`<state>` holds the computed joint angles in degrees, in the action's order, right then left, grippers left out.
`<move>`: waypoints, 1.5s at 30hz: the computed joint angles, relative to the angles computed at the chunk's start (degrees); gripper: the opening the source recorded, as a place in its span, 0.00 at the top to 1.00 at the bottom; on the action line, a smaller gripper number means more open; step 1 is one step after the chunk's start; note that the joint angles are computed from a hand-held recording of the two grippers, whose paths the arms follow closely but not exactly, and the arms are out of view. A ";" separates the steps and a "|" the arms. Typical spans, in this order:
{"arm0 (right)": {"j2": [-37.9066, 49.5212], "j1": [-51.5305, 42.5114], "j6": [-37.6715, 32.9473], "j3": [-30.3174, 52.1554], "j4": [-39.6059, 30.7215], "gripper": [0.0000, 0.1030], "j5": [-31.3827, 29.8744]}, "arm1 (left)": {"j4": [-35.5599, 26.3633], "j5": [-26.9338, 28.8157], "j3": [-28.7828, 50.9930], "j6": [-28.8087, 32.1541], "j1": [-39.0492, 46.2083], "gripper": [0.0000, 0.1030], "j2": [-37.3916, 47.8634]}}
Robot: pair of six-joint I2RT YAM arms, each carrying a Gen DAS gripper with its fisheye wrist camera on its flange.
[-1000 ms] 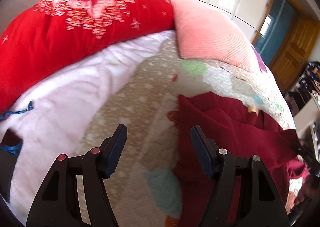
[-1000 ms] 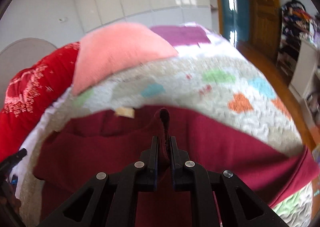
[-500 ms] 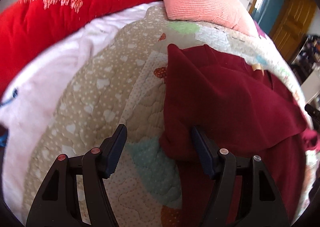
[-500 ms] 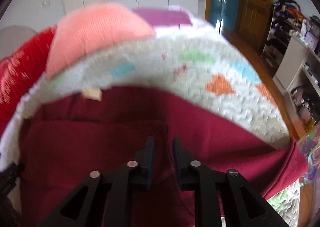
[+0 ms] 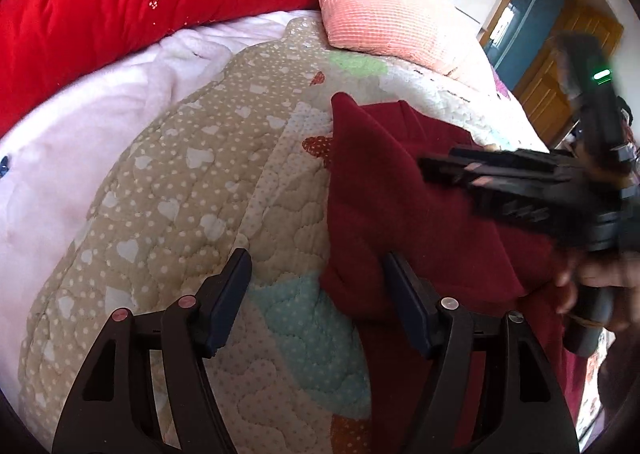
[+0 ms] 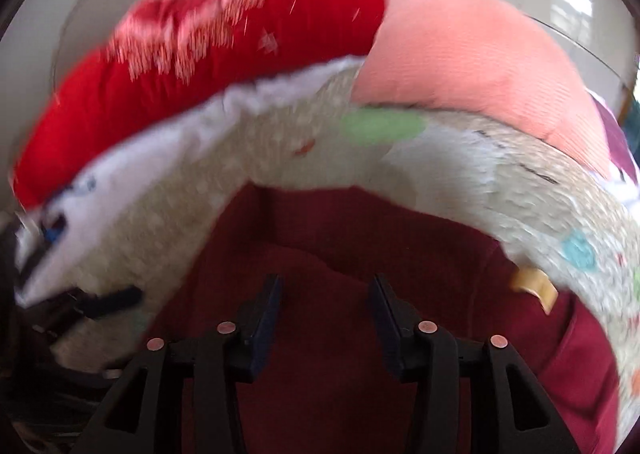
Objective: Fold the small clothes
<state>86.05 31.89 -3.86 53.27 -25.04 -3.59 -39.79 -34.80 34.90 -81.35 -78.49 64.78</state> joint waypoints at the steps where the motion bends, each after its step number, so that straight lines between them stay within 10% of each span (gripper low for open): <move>1: 1.79 0.52 -0.59 0.38 0.36 0.57 1.78 | 0.16 0.03 0.17 0.91 0.36 0.33 0.15; 6: 0.63 1.92 -4.20 -2.29 2.94 0.97 2.61 | -0.41 -0.41 0.14 1.34 0.67 0.33 -1.09; 22: -2.60 4.70 5.80 -3.05 2.51 0.97 14.70 | -3.18 -1.97 1.60 -0.72 0.07 0.33 0.17; 25: -3.02 5.84 5.30 -3.37 1.20 0.99 24.60 | -5.08 -2.83 2.72 -2.01 -1.13 0.33 0.94; 29: -8.44 -2.87 8.82 -5.62 1.67 0.99 8.85 | -3.89 -1.70 2.23 -1.27 -0.43 0.33 1.45; 32: -8.49 -2.08 7.71 -5.77 3.71 0.86 5.05 | -3.61 -1.69 1.75 -1.42 -0.43 0.33 0.70; 34: -5.26 -0.26 7.20 -3.59 3.71 0.41 4.34 | -3.20 -1.53 1.52 -1.40 -0.30 0.33 0.69; 36: -2.10 1.74 7.24 -2.33 5.01 0.38 3.70 | -3.23 -1.48 1.59 -1.22 -0.18 0.33 0.73; 40: 3.71 5.77 5.75 1.15 2.74 0.87 7.58 | -6.09 -3.69 2.41 -3.88 -1.93 0.33 -0.66; 45: -2.47 7.51 9.55 -2.00 5.58 0.93 15.35 | -8.59 -6.91 3.90 -6.14 -3.35 0.33 0.08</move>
<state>83.57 39.39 5.70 51.27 -19.46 11.75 -48.38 -41.71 38.80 -87.49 -81.84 64.86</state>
